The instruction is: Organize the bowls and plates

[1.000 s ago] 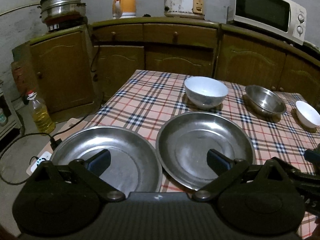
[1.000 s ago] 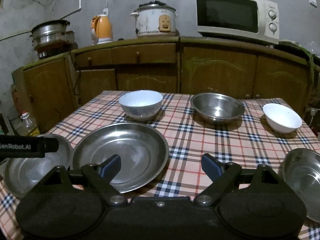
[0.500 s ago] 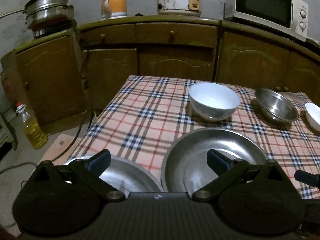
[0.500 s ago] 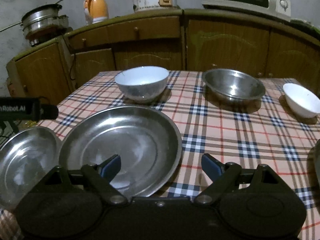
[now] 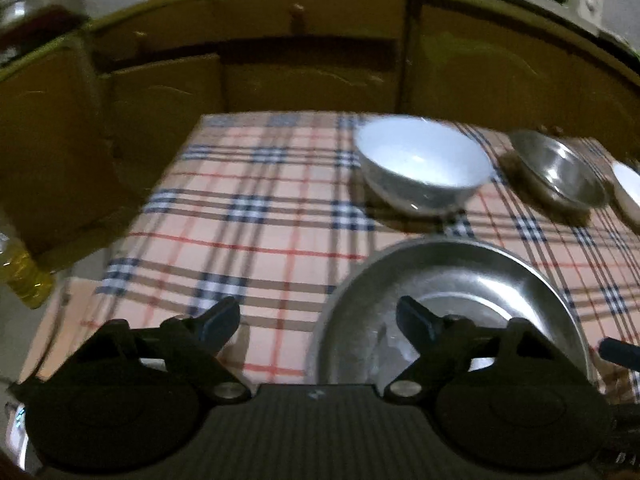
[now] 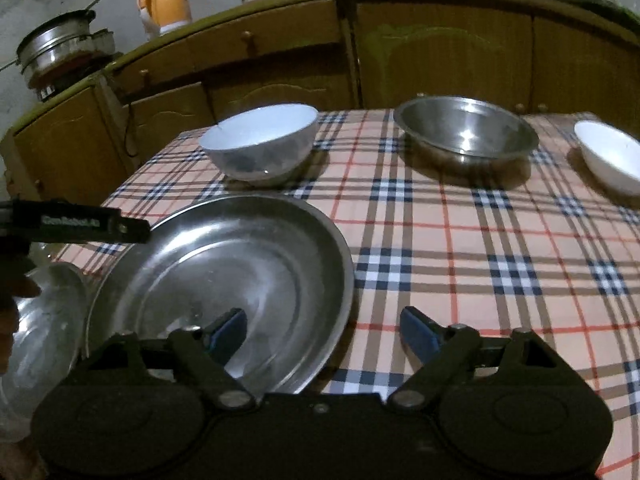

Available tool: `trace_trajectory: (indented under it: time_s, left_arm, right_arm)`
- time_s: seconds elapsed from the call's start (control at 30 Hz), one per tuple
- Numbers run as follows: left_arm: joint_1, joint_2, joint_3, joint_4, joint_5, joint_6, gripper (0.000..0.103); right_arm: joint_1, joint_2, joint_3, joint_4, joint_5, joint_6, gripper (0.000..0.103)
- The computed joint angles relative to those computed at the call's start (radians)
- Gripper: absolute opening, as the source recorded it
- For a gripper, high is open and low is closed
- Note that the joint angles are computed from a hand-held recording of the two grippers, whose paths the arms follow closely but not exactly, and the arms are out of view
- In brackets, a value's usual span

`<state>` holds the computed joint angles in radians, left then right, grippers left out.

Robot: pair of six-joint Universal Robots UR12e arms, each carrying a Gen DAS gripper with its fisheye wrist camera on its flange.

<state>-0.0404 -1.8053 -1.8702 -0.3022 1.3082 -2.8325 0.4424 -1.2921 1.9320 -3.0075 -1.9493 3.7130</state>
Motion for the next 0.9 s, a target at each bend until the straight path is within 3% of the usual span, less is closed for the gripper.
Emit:
trace_trajectory:
  time_s: [0.1, 0.13, 0.2, 0.37, 0.57, 0.9]
  left_arm:
    - [-0.003, -0.018, 0.027, -0.073, -0.031, 0.049, 0.066]
    - [-0.004, -0.025, 0.037, -0.104, -0.037, 0.06, 0.05]
    - [-0.015, -0.031, 0.039, -0.108, -0.007, 0.071, 0.044]
    - [-0.01, -0.012, 0.019, -0.082, -0.028, 0.055, 0.025]
    - [-0.024, 0.038, -0.015, -0.046, -0.055, 0.033, 0.025]
    - [-0.068, 0.16, -0.13, 0.004, -0.11, -0.008, 0.025]
  right_arm:
    - [-0.015, 0.0, 0.007, -0.012, 0.042, 0.03, 0.073]
    - [-0.019, 0.0, 0.01, -0.028, 0.057, 0.022, 0.044]
    - [-0.022, 0.0, 0.007, -0.012, 0.059, 0.029, 0.027]
    - [-0.035, -0.021, 0.033, -0.032, 0.053, 0.069, 0.021]
    - [-0.031, -0.073, 0.066, -0.047, -0.004, 0.051, 0.021]
    - [-0.013, -0.228, 0.179, -0.018, -0.129, 0.047, 0.021]
